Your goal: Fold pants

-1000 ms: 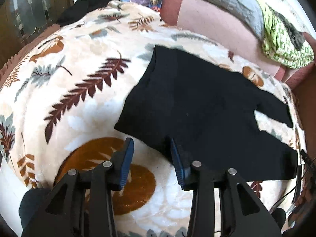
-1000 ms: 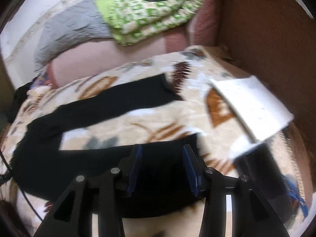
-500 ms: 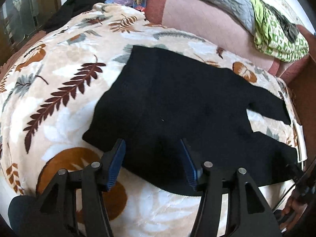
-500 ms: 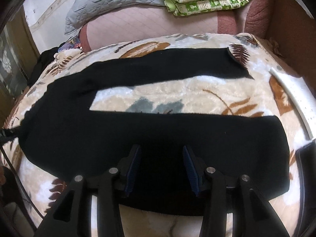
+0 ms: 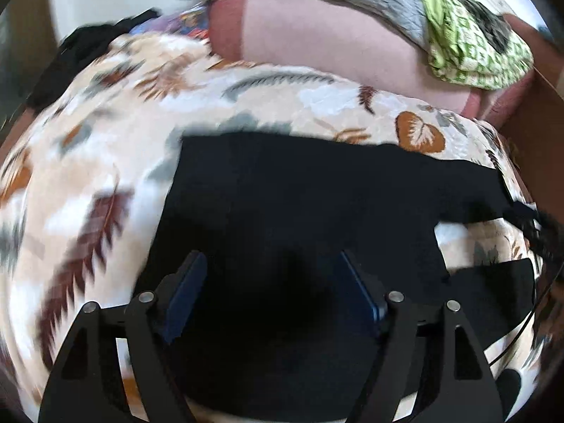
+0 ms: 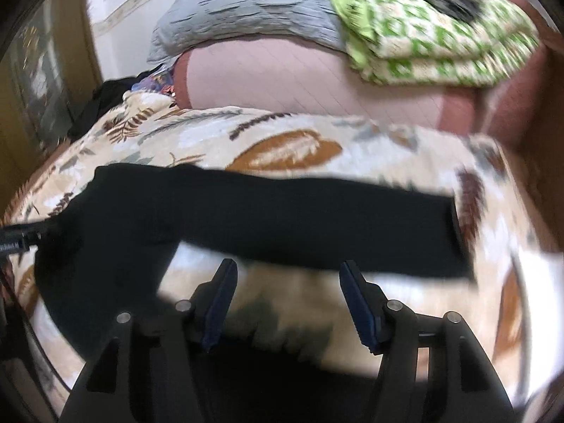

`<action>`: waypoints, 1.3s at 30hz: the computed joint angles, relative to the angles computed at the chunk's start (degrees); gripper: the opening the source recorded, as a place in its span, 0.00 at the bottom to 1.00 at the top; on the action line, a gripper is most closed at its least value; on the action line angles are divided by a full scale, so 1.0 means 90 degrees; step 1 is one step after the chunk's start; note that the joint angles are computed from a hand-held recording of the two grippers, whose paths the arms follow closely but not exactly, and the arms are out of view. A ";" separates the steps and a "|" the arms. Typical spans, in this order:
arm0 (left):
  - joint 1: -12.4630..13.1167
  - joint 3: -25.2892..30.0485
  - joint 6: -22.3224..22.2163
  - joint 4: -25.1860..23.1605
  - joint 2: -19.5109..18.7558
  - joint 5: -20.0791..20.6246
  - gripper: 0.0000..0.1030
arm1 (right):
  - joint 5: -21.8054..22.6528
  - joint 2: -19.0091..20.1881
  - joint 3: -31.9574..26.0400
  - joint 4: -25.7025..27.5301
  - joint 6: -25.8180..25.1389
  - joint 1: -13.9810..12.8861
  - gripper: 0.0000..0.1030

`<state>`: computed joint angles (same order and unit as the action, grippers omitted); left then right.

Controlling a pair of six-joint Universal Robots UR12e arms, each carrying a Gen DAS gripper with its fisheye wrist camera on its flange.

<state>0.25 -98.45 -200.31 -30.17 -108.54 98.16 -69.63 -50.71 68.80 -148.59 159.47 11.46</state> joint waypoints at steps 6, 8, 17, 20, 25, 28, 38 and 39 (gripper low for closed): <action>0.0337 0.0708 0.1301 -0.0259 -0.0479 -0.0796 0.80 | 0.0343 0.0698 -0.1317 0.0927 -0.0656 0.0091 0.70; 0.0444 0.0955 0.1686 -0.0513 -0.0641 -0.1074 0.80 | 0.0264 0.0935 -0.1755 0.1288 -0.0912 0.0141 0.70; 0.0670 0.1923 0.3131 -0.1763 -0.1266 -0.1667 0.80 | -0.0188 0.1724 -0.3213 0.2789 -0.2587 0.0320 0.75; 0.0570 0.2135 0.3740 -0.1996 -0.1438 -0.1393 0.81 | -0.0464 0.2012 -0.3751 0.3392 -0.2709 0.0376 0.73; 0.0555 0.2109 0.3918 -0.1797 -0.1509 -0.1493 0.80 | -0.0090 0.1883 -0.3482 0.3236 -0.2832 0.0360 0.07; 0.0585 0.1966 0.3939 -0.1532 -0.1430 -0.1715 0.42 | -0.0297 0.1653 -0.2966 0.2515 -0.2780 0.0409 0.04; 0.0493 0.0775 0.3114 -0.0409 -0.0378 -0.1521 0.03 | 0.0421 0.0062 -0.0349 -0.0271 -0.2064 0.0123 0.04; 0.0459 0.0577 0.2978 -0.0305 -0.0200 -0.1520 0.03 | 0.0530 -0.0146 -0.0024 -0.0467 -0.2028 0.0086 0.04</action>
<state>4.38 -93.26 -173.51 -32.92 -110.34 84.48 -64.87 -52.03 68.58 -152.79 141.22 12.24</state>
